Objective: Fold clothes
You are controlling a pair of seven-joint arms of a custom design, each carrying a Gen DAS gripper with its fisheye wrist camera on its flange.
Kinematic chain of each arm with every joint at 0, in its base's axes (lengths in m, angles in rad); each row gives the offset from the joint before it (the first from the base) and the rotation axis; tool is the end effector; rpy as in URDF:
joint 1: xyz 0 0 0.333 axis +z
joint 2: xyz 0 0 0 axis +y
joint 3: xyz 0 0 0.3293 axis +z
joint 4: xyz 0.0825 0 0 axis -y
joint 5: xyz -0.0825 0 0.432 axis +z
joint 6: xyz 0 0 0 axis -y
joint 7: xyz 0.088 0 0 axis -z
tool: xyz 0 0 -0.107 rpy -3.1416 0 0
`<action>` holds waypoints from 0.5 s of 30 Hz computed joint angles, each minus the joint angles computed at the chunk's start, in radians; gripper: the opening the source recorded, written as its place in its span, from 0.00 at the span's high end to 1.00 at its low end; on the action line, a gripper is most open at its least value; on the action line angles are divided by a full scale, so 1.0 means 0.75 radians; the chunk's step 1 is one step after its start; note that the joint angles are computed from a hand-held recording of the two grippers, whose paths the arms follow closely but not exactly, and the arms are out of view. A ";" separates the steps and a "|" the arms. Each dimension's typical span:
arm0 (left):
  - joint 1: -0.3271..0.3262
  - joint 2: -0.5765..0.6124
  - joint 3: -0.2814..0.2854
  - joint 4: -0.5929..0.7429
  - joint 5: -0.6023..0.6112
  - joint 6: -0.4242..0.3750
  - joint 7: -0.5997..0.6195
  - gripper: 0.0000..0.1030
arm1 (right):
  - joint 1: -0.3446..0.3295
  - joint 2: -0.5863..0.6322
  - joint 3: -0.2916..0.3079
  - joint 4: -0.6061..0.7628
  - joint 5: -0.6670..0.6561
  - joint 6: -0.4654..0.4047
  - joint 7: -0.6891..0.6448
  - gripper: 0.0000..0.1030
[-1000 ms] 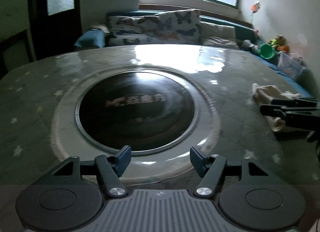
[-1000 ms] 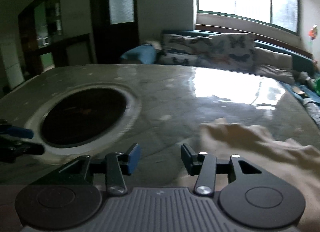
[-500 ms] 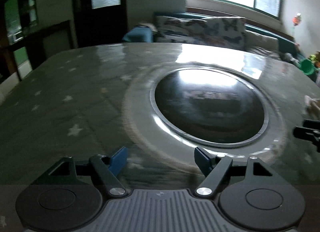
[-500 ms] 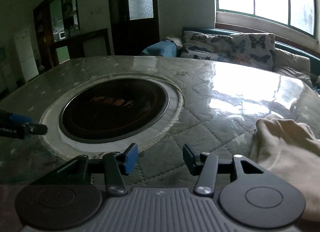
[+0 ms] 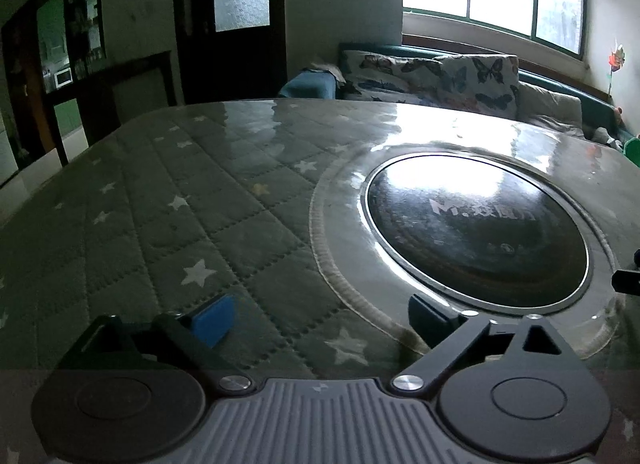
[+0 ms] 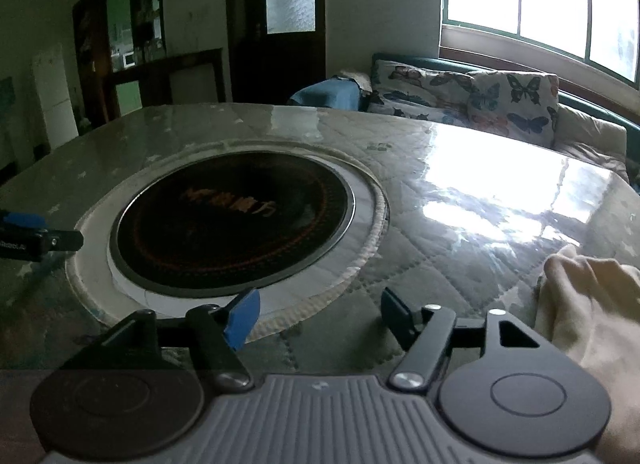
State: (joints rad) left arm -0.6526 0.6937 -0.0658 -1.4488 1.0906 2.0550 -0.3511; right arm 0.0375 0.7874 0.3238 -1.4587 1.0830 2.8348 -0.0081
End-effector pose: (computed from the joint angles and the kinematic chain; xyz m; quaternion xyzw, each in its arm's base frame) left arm 0.6212 -0.4672 0.2780 -0.8042 0.4090 -0.1892 0.3876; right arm 0.7766 0.1857 0.2526 -0.8323 0.3357 -0.1576 0.4120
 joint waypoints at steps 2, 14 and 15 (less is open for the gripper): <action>0.003 0.000 0.001 -0.003 -0.002 0.003 -0.008 0.01 | 0.013 0.006 -0.010 0.009 -0.016 0.001 0.019 0.25; 0.005 0.011 0.001 0.014 -0.020 -0.023 -0.006 0.00 | 0.056 0.025 -0.034 0.021 -0.128 0.027 0.089 0.04; 0.005 0.010 0.002 0.012 -0.019 -0.023 -0.007 0.00 | 0.057 0.028 -0.035 0.024 -0.137 0.028 0.101 0.04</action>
State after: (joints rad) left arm -0.6492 0.7010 -0.0645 -1.4396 1.0761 2.0378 -0.3566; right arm 0.0805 0.8082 0.2972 -1.4407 0.9801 2.8554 0.0678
